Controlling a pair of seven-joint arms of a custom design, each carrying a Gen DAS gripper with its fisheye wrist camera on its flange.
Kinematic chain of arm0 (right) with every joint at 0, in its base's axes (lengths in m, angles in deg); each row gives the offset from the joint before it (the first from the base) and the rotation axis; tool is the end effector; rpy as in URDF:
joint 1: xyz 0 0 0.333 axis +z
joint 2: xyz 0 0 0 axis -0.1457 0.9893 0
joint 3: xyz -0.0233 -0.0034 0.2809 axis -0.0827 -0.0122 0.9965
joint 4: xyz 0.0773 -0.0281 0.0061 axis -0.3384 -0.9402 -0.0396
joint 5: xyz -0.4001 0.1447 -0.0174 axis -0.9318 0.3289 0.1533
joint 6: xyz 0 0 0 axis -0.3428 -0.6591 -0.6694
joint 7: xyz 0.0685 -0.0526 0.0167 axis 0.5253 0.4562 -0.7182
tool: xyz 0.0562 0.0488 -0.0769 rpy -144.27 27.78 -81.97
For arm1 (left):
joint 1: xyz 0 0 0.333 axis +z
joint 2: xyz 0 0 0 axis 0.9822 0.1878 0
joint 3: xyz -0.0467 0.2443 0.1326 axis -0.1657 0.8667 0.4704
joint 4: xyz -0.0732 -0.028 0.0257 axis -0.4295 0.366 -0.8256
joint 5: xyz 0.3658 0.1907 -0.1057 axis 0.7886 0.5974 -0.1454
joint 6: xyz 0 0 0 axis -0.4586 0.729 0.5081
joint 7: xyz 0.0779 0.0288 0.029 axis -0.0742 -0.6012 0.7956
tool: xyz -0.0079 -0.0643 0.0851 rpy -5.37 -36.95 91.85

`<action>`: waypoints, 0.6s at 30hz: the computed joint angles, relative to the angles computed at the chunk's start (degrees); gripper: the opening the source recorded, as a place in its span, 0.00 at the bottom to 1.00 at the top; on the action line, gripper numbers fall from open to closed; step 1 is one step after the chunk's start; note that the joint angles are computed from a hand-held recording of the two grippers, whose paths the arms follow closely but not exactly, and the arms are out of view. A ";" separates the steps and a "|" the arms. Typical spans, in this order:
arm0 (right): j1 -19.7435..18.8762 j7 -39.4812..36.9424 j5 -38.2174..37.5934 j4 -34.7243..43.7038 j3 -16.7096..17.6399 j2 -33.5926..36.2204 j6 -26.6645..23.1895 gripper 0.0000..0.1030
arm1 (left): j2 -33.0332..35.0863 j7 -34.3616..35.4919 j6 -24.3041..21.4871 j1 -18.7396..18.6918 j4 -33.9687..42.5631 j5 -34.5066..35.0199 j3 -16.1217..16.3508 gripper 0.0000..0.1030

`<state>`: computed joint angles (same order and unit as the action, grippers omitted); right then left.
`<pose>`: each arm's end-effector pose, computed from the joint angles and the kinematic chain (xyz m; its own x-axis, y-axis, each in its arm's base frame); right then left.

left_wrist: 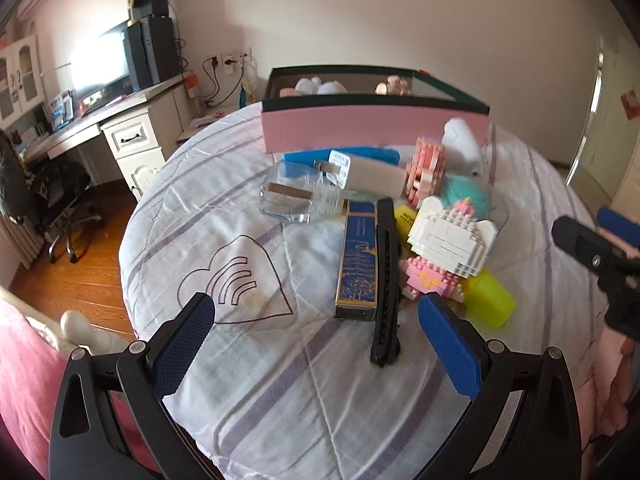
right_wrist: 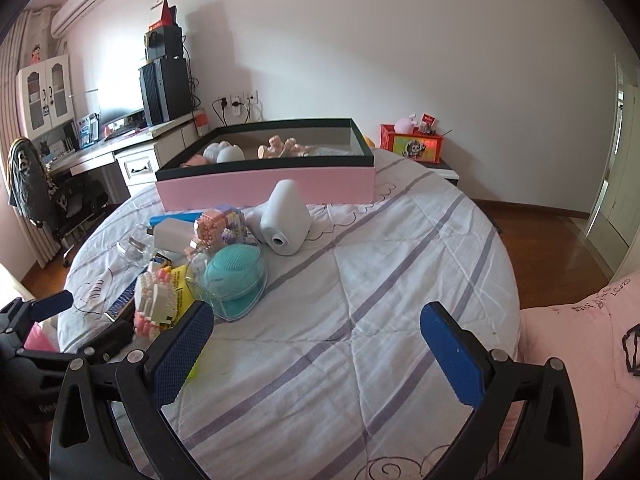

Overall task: Organize rigid objects
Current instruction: 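Withdraw both tools from the box back over the remaining items, then grasp the pink block figure with the left tool while the right tool grasps the white plug adapter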

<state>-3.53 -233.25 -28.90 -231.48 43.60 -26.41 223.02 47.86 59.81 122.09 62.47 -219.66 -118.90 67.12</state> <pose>0.4010 0.1833 0.3845 -0.2234 -0.9744 -0.0250 -0.5599 0.1492 -0.8150 0.4857 -0.1177 0.3739 -0.3520 -0.9352 -0.0392 -0.6443 0.2725 -0.7146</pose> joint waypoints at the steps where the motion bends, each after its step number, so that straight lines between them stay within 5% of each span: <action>1: -0.04 -0.09 0.06 0.21 -0.05 0.37 -0.06 1.00 | 0.44 -1.55 -0.39 0.84 0.23 1.88 -0.43 0.95; 4: -0.31 -0.21 -0.17 0.94 -0.43 1.66 0.20 1.00 | 0.63 5.75 -2.31 -4.06 1.34 -5.23 4.39 0.91; 11: -0.04 -0.51 -0.60 2.13 -1.26 3.66 0.87 1.00 | -0.89 17.68 -7.73 -6.49 3.46 -19.77 7.84 0.94; 18: -0.97 -0.37 -2.95 6.08 -2.25 6.35 1.16 1.00 | 1.45 15.26 -5.57 0.31 6.96 -19.13 1.55 0.96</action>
<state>-4.50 -233.62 -31.84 -225.41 41.36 -20.05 224.18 49.31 75.07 116.51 62.78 -212.70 -138.03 68.67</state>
